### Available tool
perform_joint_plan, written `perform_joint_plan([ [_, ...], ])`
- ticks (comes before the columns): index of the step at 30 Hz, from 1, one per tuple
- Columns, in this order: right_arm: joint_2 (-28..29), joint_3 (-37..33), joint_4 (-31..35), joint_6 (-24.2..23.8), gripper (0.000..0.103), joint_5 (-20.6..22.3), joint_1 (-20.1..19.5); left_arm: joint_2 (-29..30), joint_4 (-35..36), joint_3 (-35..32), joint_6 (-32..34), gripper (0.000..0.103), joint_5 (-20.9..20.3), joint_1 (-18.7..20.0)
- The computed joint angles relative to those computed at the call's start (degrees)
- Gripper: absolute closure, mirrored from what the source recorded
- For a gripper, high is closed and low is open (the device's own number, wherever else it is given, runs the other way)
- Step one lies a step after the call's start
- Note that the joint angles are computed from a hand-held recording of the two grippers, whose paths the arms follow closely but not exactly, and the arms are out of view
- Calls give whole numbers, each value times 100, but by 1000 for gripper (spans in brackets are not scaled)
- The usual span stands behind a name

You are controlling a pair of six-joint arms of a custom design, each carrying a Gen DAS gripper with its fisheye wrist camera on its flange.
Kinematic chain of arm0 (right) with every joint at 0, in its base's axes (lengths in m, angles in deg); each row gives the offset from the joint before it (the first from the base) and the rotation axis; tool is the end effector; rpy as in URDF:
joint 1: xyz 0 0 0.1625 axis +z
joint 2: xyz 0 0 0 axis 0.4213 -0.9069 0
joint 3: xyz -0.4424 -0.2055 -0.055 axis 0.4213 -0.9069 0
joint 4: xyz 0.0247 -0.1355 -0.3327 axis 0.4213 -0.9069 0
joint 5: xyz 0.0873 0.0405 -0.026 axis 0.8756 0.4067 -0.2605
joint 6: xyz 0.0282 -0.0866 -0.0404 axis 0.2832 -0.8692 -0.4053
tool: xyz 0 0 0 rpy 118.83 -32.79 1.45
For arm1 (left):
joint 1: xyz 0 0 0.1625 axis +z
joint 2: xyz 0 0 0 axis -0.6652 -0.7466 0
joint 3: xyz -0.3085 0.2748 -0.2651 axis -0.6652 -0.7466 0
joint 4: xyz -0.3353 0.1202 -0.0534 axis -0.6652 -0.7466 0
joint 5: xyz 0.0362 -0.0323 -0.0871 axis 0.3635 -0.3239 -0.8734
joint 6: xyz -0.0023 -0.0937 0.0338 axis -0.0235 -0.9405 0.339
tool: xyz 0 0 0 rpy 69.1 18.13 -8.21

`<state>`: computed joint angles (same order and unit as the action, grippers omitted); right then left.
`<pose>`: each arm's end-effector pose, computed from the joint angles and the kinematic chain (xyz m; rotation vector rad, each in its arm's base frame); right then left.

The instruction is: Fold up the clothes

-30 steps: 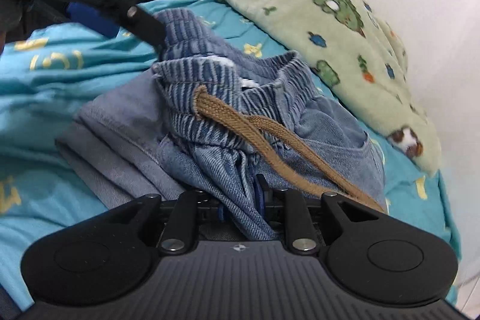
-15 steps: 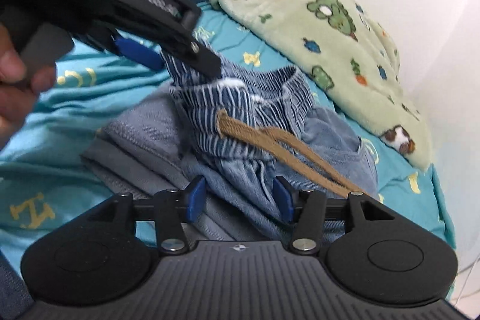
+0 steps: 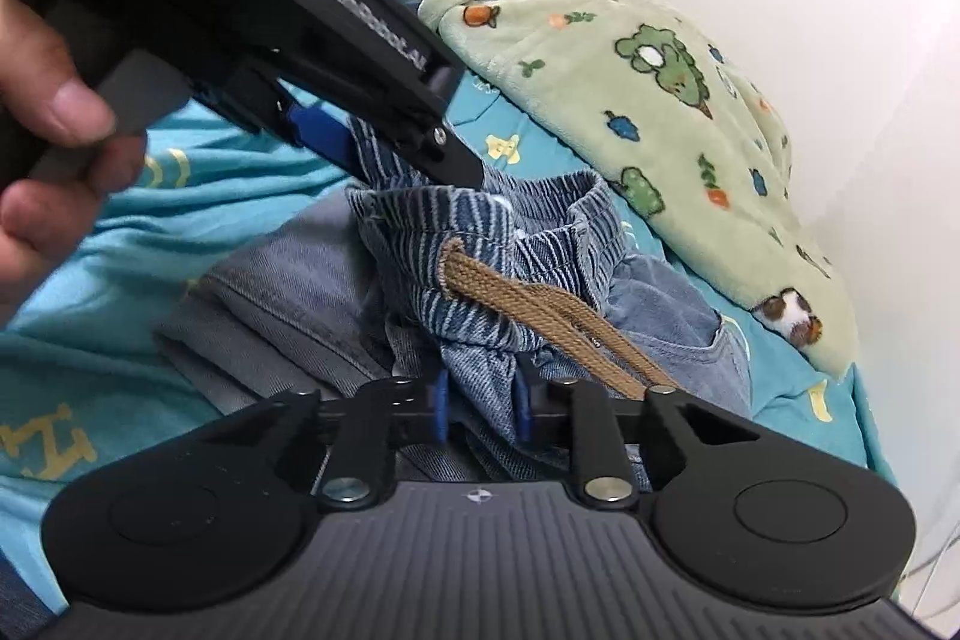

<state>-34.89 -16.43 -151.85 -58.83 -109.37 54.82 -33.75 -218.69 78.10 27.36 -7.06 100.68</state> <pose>-0.0114 -0.8645 0.1995 1.7923 -1.8696 0.6381 -0.2498 -0.7953 -0.0599 -0.0791 2.5026 -1.5208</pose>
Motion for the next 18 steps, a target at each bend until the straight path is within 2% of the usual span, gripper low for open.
perform_joint_plan([
  [2, -46, 150, -149, -132, 86, -7, 3, -19, -35, 44, -146, 50, -125, 42],
  [4, -68, 240, -232, -203, 86, 0, -3, -11, -199, 73, -192, 62, -283, 72],
  [5, -72, 259, -252, -184, 86, -3, -1, -8, -273, 82, -181, 74, -367, 80],
  [6, -72, 397, -442, -180, 86, 21, -11, -20, -288, 99, -214, 82, -440, 83],
  [8, -66, 454, -565, -174, 86, 54, -23, -37, -394, 135, -304, 88, -483, 50],
  [11, -91, 532, -623, -207, 86, 343, -94, -23, -741, 142, -116, 90, -235, -65],
  [14, -228, 623, -397, -188, 86, 764, -150, -116, -1236, 401, -161, 90, -51, -180],
  [16, -346, 678, -34, -228, 86, 1040, -182, -207, -1633, 704, -245, 90, 178, -262],
  [18, -420, 748, 252, -291, 86, 1119, -194, -277, -1793, 985, -417, 90, 411, -293],
])
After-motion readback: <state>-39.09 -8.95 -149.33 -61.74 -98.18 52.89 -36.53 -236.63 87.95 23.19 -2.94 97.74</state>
